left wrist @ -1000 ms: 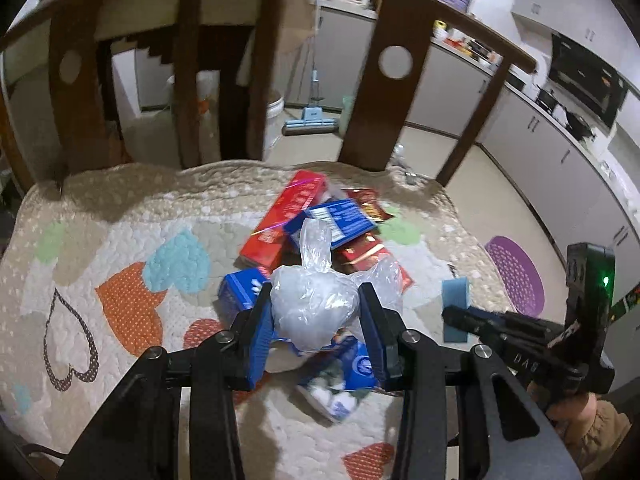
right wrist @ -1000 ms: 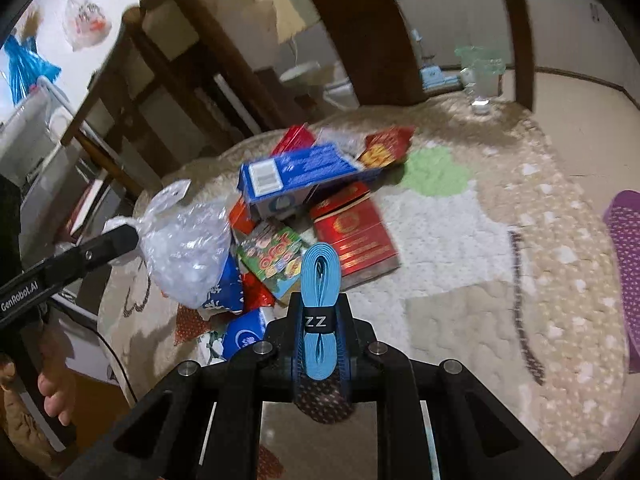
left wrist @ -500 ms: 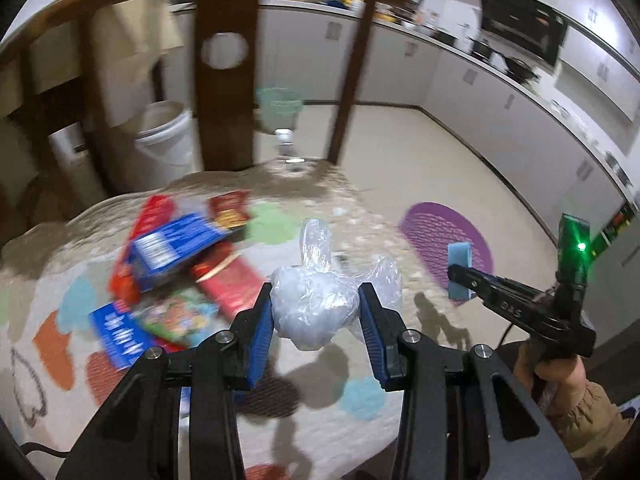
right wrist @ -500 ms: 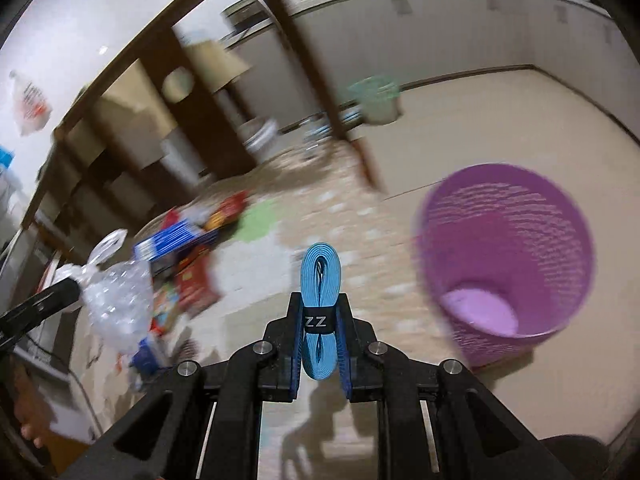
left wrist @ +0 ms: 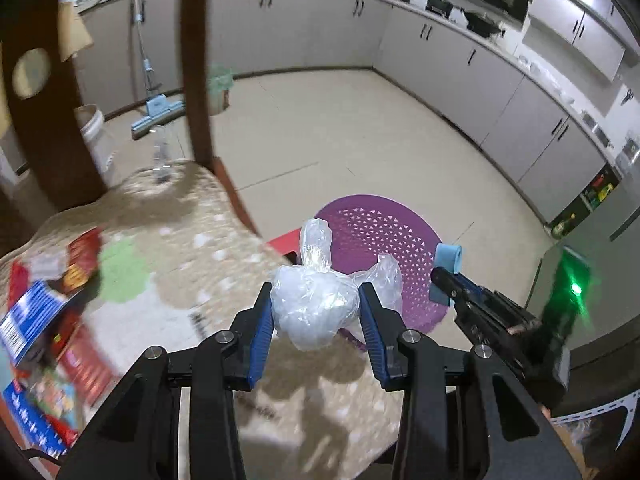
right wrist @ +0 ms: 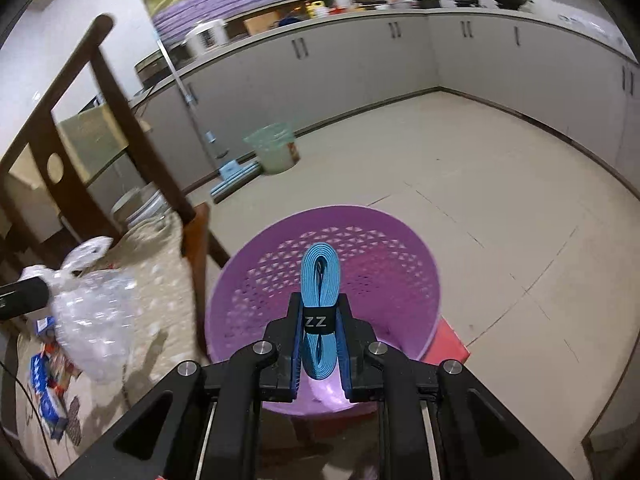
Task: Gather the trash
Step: 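Carry the plastic bag and strap to the purple basket and release both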
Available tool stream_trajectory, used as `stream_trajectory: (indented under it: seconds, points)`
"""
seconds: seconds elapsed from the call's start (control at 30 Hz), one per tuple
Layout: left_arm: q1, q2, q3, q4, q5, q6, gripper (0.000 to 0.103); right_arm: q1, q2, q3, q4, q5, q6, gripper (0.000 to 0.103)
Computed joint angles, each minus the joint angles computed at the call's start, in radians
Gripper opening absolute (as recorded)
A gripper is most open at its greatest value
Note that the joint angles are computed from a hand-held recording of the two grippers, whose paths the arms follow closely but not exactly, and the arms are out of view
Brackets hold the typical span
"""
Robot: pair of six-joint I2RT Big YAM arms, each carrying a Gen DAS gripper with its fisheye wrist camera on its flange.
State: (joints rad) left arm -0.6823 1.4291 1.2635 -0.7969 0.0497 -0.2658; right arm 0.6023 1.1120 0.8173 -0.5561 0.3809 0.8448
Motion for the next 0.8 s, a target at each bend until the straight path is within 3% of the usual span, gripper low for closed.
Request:
stream_trajectory:
  seconds: [0.2,0.5,0.8]
  points:
    - [-0.036,0.163,0.111,-0.024,-0.022,0.009,0.040,-0.052,0.007,-0.031,0.066,-0.068,0.027,0.015]
    - [-0.049,0.237,0.161,-0.032,-0.025,0.008,0.041,-0.093,0.014,-0.058,0.120,-0.145,0.030,0.015]
    - [-0.031,0.235,0.140,0.002,0.005,0.005,0.061,-0.085,0.031,-0.047,0.114,-0.139,0.045,0.015]
